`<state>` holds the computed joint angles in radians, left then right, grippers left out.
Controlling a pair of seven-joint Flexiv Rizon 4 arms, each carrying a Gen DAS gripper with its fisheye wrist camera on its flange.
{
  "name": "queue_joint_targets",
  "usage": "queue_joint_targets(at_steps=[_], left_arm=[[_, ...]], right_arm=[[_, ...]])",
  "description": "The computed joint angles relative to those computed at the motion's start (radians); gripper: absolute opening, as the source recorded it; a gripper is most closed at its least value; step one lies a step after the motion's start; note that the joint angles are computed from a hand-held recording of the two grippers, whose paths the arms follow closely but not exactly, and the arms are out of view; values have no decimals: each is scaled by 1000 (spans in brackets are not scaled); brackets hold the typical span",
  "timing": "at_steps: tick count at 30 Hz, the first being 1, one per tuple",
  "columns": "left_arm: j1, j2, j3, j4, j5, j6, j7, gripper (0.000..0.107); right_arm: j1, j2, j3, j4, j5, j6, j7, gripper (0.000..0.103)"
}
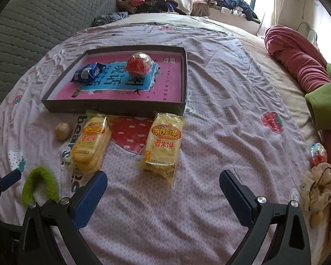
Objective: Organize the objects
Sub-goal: 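Grasp the green fuzzy ring with the left tool while the right tool grasps the yellow bread packet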
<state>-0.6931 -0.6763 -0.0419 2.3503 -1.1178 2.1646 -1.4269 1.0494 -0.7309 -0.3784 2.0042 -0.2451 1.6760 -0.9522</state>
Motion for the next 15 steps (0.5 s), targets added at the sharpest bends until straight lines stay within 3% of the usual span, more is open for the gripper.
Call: queue_joint_targets(at_steps=[15], left_arm=[[29, -38, 34, -17, 120, -28, -75, 102]], right_arm=[[-87, -72, 62, -98, -32, -38, 39, 102]])
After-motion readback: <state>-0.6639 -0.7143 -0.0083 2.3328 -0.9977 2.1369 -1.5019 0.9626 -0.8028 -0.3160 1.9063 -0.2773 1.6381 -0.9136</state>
